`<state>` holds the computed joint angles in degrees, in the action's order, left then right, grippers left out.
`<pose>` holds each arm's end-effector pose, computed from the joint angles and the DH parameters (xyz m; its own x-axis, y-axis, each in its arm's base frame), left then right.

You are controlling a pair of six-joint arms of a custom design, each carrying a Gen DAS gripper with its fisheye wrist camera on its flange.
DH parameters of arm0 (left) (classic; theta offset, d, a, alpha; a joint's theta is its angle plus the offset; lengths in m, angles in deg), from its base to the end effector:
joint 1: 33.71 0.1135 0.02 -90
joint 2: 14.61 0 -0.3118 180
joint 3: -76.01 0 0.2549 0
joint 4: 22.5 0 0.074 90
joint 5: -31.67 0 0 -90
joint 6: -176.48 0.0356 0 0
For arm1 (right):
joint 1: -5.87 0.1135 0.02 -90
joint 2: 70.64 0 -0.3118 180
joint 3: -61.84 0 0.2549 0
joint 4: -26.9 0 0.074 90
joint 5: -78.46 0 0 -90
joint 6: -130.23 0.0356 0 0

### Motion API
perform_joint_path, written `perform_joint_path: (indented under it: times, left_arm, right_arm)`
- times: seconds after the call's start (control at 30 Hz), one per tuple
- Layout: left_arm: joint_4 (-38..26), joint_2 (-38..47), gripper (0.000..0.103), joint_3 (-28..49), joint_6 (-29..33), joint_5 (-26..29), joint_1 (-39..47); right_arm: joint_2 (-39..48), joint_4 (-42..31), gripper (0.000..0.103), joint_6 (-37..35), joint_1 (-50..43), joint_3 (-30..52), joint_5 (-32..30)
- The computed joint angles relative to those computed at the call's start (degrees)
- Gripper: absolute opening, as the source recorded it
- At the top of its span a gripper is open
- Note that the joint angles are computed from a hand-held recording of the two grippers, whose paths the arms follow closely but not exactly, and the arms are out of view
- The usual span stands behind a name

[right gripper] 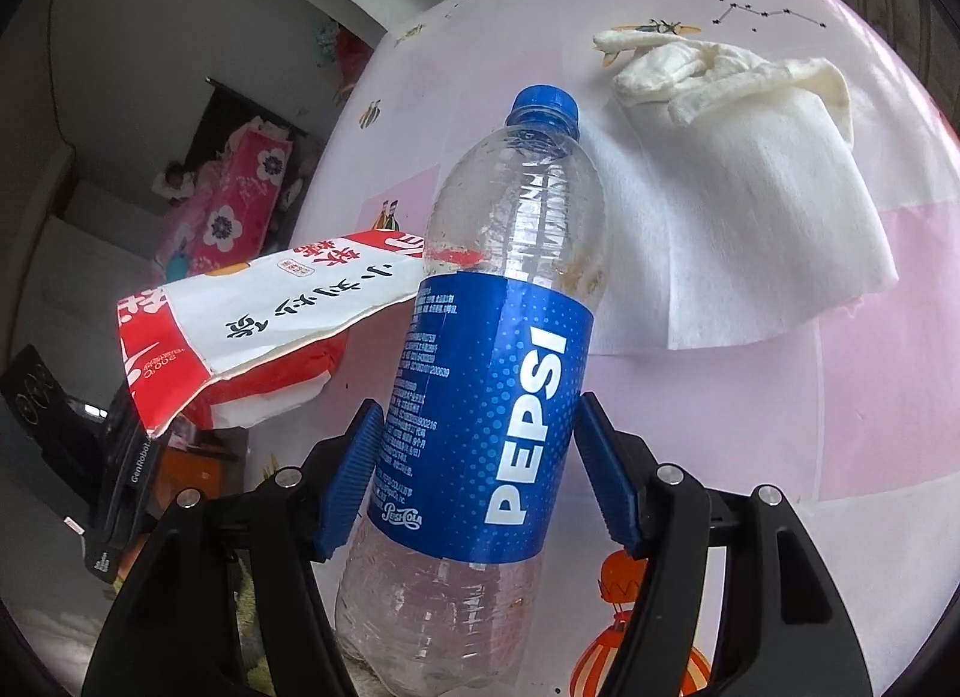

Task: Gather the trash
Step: 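Grasp the Pepsi bottle with right tool while left holds the bread bag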

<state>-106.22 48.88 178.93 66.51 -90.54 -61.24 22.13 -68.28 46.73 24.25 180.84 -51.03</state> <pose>0.1438 -0.0535 0.4817 -0.6000 -0.0131 -0.7999 -0.1619 0.9812 0.1054 0.2777 0.1161 0.4429 -0.9321 -0.2176 -0.2897 -0.3569 0.6894 0.6304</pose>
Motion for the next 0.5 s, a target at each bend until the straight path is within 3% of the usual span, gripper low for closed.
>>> perform_joint_path:
  times: [0.23,0.5]
  left_arm:
    - [-0.79,0.48,0.01,1.19,-1.28,-0.55,-1.15]
    - [-4.16,1.72,0.01,5.98,-5.62,-6.05,-8.06]
  right_arm:
    - [-1.49,1.58,0.061,0.87,-1.97,-1.7,-2.98]
    - [-3.91,-0.26,0.06,-2.27,-6.63,-1.29,-6.98]
